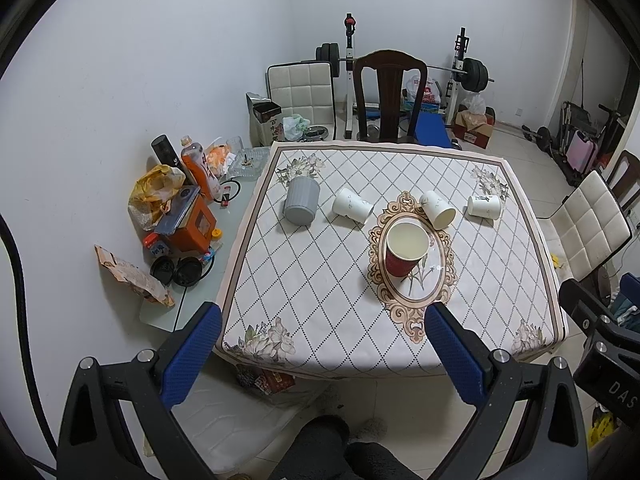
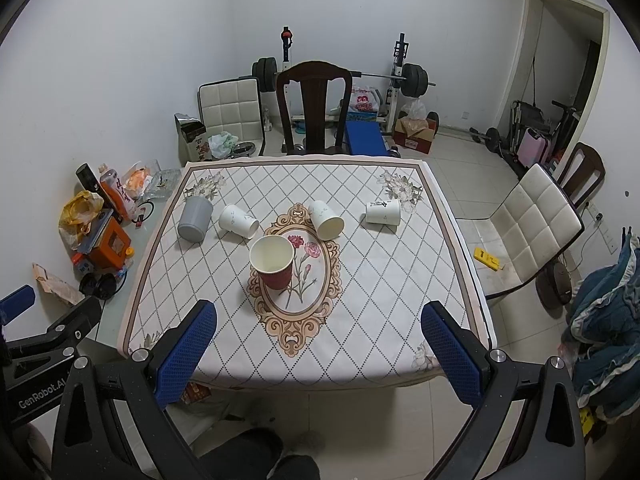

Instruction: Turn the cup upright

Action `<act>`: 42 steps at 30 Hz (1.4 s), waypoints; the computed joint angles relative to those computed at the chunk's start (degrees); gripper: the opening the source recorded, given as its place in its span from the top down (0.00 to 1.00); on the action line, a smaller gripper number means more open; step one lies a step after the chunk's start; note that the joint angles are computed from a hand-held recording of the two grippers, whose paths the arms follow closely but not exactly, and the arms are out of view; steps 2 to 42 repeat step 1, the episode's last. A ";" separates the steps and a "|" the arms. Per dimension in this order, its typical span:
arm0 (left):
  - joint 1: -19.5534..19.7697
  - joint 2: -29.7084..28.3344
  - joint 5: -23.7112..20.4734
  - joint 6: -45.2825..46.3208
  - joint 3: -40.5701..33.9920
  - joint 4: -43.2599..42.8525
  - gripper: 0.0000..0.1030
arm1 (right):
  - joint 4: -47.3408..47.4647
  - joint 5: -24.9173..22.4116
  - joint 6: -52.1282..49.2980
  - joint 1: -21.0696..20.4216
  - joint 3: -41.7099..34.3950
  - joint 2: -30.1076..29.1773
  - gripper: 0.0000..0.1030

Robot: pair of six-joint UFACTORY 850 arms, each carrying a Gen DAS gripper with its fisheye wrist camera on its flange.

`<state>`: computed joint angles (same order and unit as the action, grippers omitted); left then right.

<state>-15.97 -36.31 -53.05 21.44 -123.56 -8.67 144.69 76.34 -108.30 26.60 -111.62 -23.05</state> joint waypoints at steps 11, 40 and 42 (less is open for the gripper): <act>-0.06 0.06 -0.04 0.01 0.01 -0.10 0.00 | 0.05 -0.01 -0.02 -0.02 -0.02 0.00 0.00; -0.06 0.06 -0.04 0.01 0.01 -0.10 0.00 | 0.05 -0.01 -0.02 -0.02 -0.02 0.00 0.00; -0.06 0.06 -0.04 0.01 0.01 -0.10 0.00 | 0.05 -0.01 -0.02 -0.02 -0.02 0.00 0.00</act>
